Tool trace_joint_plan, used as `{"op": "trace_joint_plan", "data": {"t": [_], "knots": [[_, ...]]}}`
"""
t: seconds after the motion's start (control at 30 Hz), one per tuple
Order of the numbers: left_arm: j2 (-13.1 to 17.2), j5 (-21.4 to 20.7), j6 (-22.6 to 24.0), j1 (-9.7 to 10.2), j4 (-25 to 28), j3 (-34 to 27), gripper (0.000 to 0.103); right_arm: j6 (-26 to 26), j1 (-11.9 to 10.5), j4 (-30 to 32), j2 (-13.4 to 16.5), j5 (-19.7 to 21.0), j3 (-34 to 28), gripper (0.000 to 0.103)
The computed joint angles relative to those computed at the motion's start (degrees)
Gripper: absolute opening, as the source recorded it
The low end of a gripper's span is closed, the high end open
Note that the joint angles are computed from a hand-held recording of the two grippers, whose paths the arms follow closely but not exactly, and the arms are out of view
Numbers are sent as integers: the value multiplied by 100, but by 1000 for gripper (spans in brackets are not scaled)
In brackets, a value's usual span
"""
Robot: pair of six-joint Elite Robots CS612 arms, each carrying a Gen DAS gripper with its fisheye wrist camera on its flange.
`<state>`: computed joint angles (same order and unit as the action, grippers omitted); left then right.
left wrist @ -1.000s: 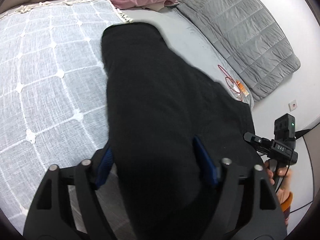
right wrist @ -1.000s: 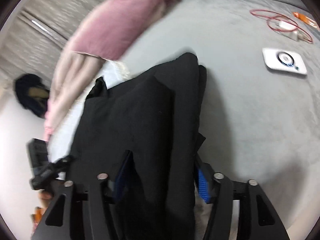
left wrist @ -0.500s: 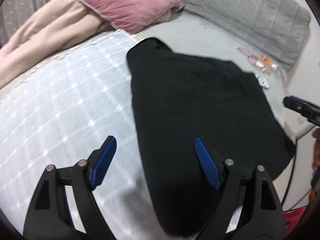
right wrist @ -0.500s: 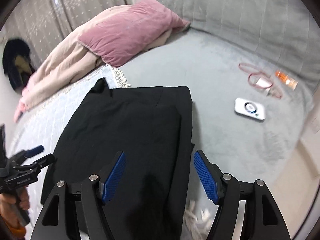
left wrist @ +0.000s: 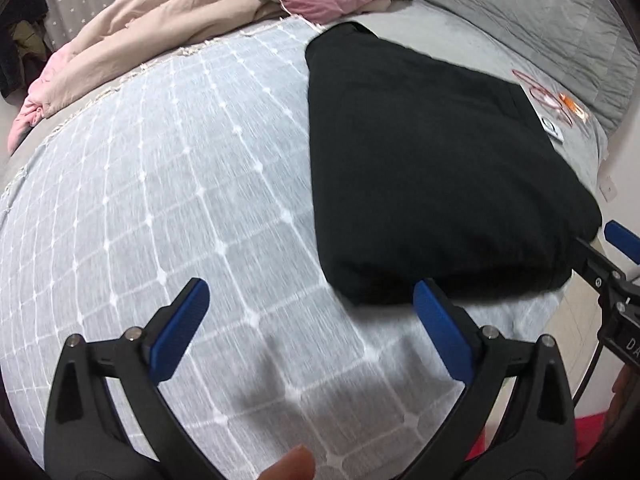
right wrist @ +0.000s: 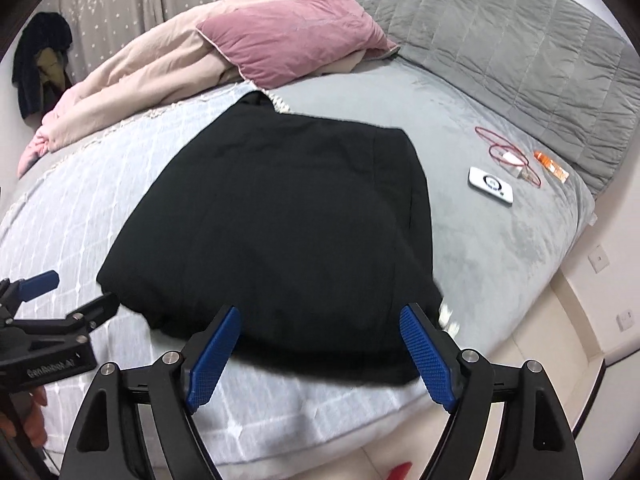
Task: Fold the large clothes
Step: 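Open both tools and withdraw them from the folded jacket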
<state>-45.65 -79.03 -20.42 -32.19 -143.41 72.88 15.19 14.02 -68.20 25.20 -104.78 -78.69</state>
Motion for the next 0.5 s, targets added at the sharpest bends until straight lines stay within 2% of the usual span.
{"op": "trace_joint_plan", "data": {"t": [0.17,0.5], "knots": [[-87,-108,-87,-27,-18,184,102,157,63,304,62,-241,-142,83],[-190,-115,-47,-90,-78,386,102,330,72,636,175,-185,-365,83]]}}
